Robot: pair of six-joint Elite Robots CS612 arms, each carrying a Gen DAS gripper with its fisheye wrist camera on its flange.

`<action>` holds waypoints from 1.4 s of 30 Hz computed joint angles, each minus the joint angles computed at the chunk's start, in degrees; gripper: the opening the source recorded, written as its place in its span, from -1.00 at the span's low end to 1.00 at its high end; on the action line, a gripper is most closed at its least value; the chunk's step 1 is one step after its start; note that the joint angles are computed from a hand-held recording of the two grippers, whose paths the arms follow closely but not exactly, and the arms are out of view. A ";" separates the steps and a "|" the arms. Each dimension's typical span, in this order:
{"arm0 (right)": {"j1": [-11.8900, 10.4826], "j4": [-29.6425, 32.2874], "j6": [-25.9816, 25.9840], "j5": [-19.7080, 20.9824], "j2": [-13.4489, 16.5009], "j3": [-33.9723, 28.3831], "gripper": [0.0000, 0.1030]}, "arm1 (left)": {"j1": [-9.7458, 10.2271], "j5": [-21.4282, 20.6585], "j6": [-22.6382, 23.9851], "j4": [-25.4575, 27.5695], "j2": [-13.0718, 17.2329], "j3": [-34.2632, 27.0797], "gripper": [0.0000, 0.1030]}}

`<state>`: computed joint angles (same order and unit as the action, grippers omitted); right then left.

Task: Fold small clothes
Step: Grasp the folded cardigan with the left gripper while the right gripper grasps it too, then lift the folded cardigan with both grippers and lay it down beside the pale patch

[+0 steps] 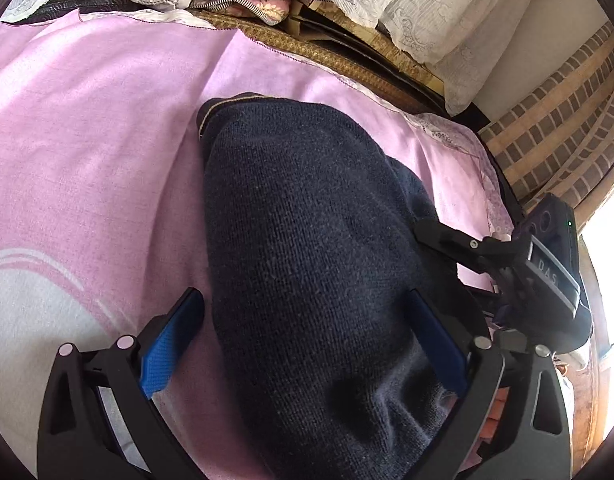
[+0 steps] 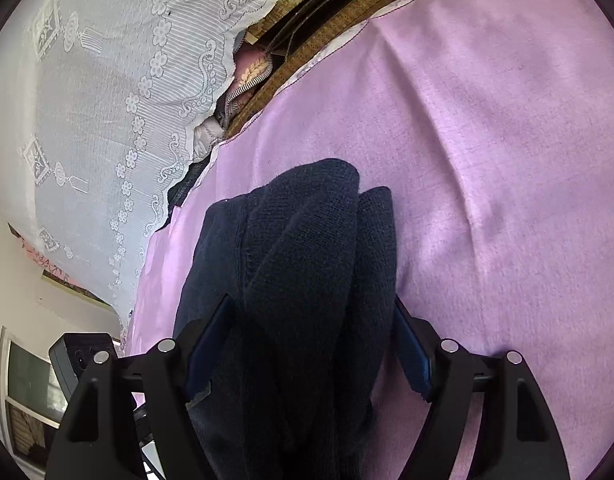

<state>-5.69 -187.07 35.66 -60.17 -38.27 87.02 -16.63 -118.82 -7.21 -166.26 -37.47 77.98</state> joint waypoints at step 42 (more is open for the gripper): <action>21.77 28.00 -13.50 2.66 20.83 -53.48 -0.43 | 21.22 10.84 4.36 -7.54 -0.47 -5.11 0.26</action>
<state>16.08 -159.07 22.15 -57.50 -17.45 33.54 4.59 -107.98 -2.85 -173.80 -37.94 72.87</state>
